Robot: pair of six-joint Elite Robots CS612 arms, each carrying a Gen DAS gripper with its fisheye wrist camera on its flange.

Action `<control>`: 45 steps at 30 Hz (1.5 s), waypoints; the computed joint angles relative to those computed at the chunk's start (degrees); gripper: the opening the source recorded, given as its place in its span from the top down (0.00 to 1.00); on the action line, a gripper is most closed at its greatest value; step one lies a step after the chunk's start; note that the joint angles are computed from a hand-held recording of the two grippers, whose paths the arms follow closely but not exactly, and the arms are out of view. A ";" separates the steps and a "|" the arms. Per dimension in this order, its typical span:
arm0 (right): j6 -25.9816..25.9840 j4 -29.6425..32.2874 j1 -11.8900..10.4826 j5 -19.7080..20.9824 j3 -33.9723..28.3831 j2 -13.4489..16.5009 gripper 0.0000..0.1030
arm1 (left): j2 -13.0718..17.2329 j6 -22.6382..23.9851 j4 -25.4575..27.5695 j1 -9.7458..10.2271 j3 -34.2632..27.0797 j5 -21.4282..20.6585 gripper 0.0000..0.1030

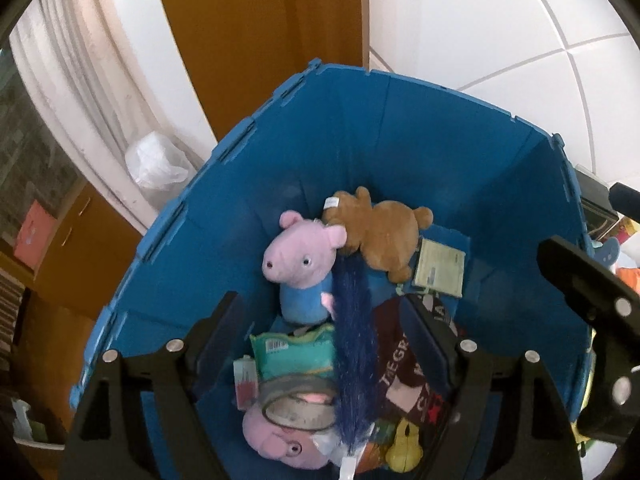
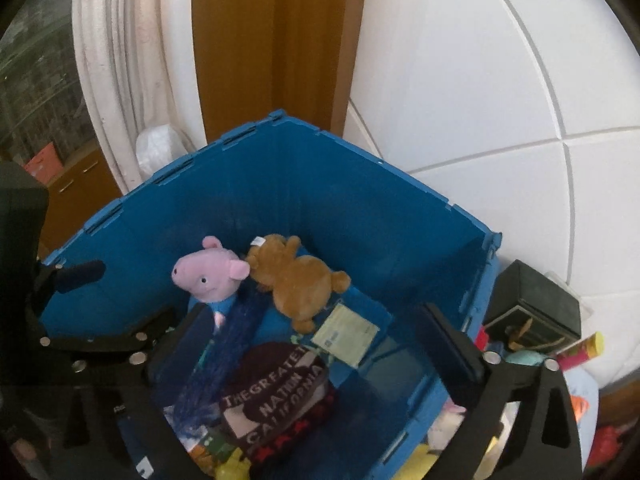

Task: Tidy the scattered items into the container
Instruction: 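Open both tools to drop the brush and beige box into the crate, then move both tools away from the crate back over the remaining items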

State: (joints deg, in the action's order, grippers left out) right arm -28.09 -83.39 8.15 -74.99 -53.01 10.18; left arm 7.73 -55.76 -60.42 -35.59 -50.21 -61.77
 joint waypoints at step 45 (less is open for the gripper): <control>-2.87 11.50 -19.71 14.10 -40.59 20.97 0.00 | 4.85 -14.13 0.84 -18.28 -6.26 18.61 0.19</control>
